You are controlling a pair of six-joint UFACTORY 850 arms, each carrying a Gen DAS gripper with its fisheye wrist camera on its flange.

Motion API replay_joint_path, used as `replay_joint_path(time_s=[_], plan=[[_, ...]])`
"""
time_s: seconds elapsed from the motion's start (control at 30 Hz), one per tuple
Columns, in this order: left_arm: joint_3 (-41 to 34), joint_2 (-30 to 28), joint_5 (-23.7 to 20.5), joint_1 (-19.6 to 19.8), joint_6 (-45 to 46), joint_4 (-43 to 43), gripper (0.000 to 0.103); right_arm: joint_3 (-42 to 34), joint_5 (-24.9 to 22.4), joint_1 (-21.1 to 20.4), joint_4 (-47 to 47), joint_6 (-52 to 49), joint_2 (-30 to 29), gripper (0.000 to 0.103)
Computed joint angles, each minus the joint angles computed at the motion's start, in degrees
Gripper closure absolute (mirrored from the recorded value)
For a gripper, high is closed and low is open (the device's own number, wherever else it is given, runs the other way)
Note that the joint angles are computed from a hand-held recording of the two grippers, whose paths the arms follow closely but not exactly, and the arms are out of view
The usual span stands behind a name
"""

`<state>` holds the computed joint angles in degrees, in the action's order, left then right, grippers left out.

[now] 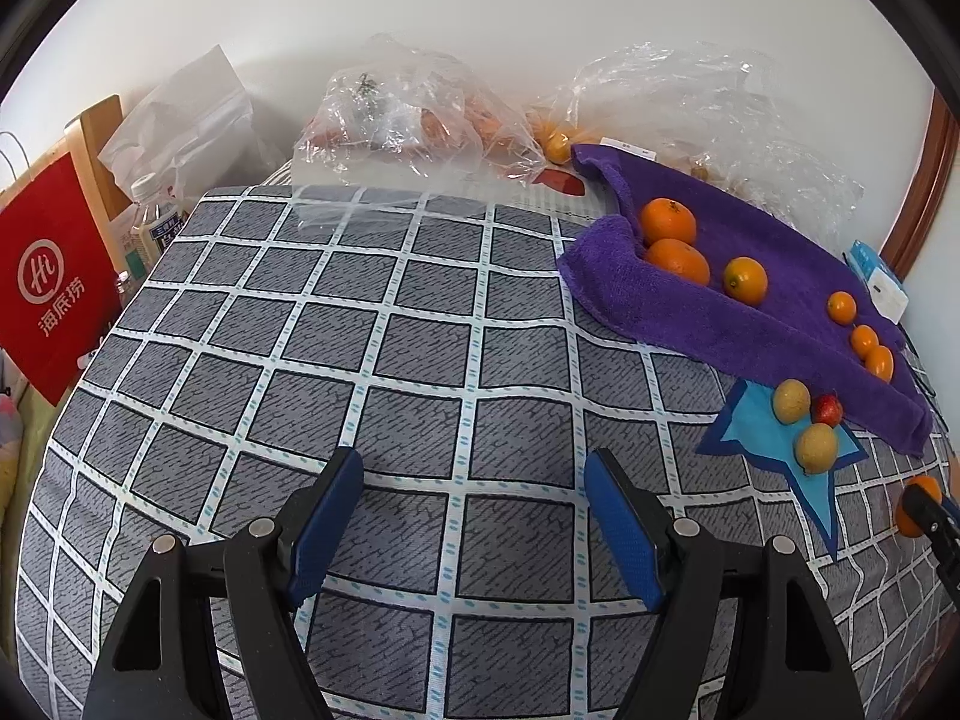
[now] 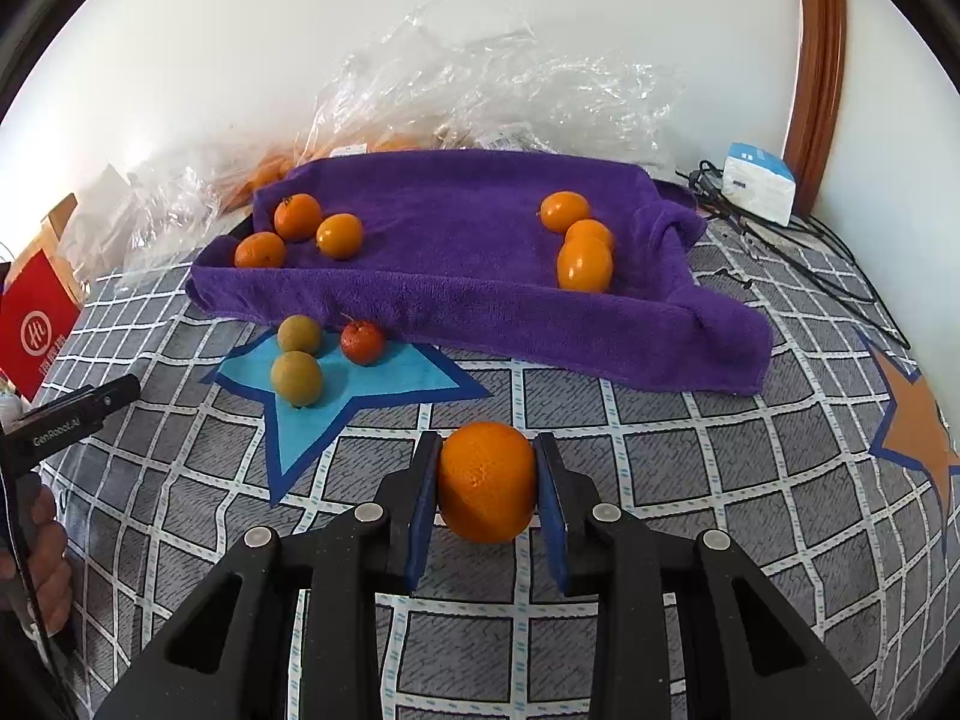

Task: Organize fruits
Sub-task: 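Grasp a brown kiwi on the star mat with the left tool while the right holds its orange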

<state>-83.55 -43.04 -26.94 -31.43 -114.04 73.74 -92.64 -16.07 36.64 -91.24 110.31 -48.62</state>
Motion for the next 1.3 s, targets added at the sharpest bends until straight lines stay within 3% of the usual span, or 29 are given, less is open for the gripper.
replay_joint_path(time_s=[0.2, 0.4, 0.67, 0.87, 1.07, 1.13, 1.2, 1.3], plan=[[0.40, 0.47, 0.20, 0.06, 1.66, -2.35, 0.029, 4.12, -1.68, -0.16, -10.21, 10.30, 2.93, 0.073], [1.39, 2.23, 5.18, -0.91, -1.37, -2.01, 0.030, 6.95, -2.67, -1.09, -12.77, 12.31, 4.86, 0.073], [-9.46, -2.72, 9.57, -3.54, 13.46, -9.25, 0.031, 10.99, -4.56, -2.58, -17.94, 18.42, 7.52, 0.072], [-19.69, -9.28, 8.31, -4.34, 33.57, -28.85, 0.046, 13.59, -4.46, -3.89, -20.38, 22.47, 8.89, 0.072], [-25.39, -13.20, 6.09, -4.34, 39.66, -35.97, 0.054, 14.77, -3.79, -4.81, -23.78, 26.20, 9.02, 0.073], [-27.14, -14.50, 5.23, -4.22, 42.27, -39.19, 0.065, 14.26, -2.85, -5.14, -23.34, 26.08, 8.58, 0.073], [-27.85, -14.98, 4.43, -4.38, 41.13, -36.98, 0.076, 13.87, -2.29, -5.31, -22.80, 25.63, 8.27, 0.073], [-28.18, -14.98, 4.49, -3.88, 45.66, -40.89, 0.076, 13.10, -1.78, -5.40, -21.29, 24.11, 7.87, 0.073]])
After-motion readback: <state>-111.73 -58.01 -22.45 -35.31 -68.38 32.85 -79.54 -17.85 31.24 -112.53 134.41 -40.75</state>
